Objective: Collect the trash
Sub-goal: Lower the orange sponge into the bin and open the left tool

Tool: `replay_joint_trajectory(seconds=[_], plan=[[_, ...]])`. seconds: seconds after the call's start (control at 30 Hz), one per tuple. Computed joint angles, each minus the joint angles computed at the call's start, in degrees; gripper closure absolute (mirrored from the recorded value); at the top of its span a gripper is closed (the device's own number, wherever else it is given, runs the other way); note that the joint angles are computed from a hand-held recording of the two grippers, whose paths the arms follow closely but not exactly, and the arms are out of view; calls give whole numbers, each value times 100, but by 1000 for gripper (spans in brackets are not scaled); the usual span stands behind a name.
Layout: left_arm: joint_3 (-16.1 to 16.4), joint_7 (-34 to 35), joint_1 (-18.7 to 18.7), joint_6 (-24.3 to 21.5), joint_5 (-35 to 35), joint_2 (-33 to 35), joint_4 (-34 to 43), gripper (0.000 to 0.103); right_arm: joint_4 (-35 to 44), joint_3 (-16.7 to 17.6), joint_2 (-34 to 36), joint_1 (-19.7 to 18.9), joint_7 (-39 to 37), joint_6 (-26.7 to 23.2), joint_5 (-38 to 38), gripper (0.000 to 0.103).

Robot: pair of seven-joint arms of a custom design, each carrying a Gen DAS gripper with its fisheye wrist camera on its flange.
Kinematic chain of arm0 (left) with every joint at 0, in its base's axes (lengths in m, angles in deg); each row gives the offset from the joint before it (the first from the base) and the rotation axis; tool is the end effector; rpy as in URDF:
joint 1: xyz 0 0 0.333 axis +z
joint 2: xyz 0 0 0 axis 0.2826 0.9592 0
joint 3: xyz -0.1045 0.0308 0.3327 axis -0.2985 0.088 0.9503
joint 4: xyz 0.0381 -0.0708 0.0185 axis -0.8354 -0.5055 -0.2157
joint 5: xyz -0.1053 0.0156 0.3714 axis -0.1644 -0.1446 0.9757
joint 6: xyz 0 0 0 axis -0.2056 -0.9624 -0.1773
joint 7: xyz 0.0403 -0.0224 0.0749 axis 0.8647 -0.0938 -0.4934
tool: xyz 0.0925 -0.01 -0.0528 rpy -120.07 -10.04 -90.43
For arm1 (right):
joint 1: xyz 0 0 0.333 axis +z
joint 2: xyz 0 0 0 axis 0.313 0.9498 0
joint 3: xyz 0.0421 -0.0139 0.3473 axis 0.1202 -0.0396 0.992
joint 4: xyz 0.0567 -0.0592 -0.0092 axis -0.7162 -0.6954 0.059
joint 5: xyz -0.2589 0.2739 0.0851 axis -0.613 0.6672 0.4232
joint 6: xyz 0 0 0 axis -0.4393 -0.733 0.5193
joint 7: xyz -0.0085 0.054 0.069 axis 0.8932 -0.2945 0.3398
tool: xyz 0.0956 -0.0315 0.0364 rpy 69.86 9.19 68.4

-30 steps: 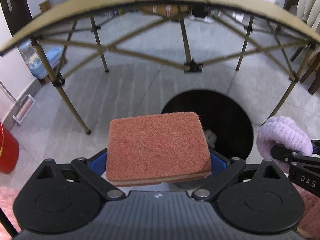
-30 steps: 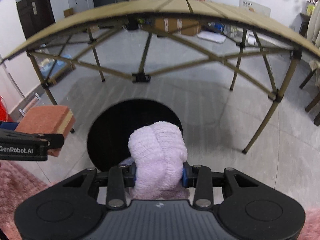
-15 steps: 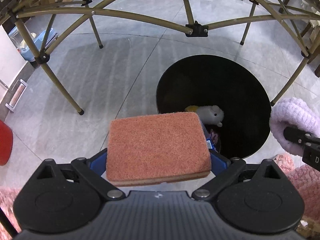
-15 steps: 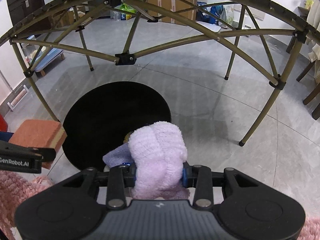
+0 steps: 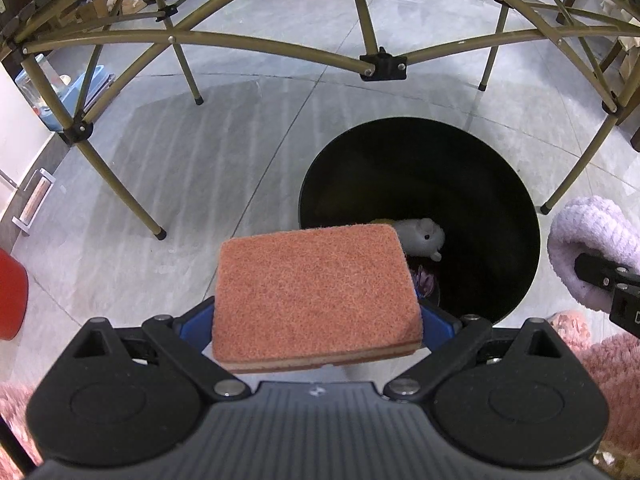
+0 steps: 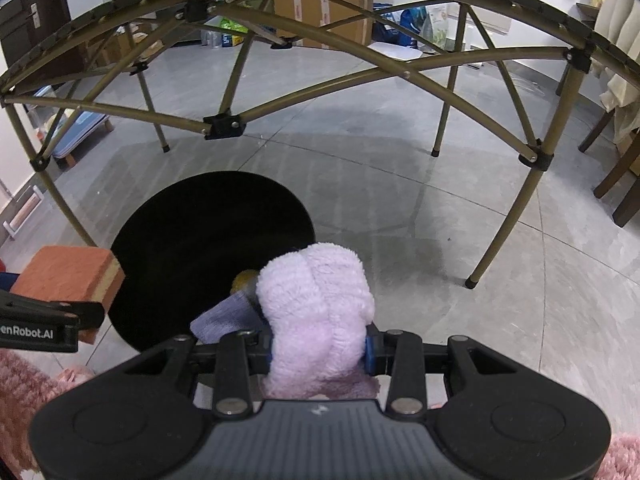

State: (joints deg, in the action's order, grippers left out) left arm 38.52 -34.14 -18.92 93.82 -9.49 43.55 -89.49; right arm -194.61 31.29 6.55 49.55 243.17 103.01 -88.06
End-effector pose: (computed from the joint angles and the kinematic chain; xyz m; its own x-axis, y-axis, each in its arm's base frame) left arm 0.5132 -0.4426 0.3524 -0.1554 -0.9844 -0.0820 -0.8779 0.1757 -0.4454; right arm 0.4650 0.3596 0.3499 -0.0482 -0.9985 -0.0255 -0.8238 0.0542 -0.5643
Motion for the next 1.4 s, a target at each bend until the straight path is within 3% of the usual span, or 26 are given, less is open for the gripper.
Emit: replay_joint_trajectory(seconds=[1.4], plan=[[173,442,-628,-1283,-1278,1913,3074,3,203,-161,231,-160,678,-648,-194,67]])
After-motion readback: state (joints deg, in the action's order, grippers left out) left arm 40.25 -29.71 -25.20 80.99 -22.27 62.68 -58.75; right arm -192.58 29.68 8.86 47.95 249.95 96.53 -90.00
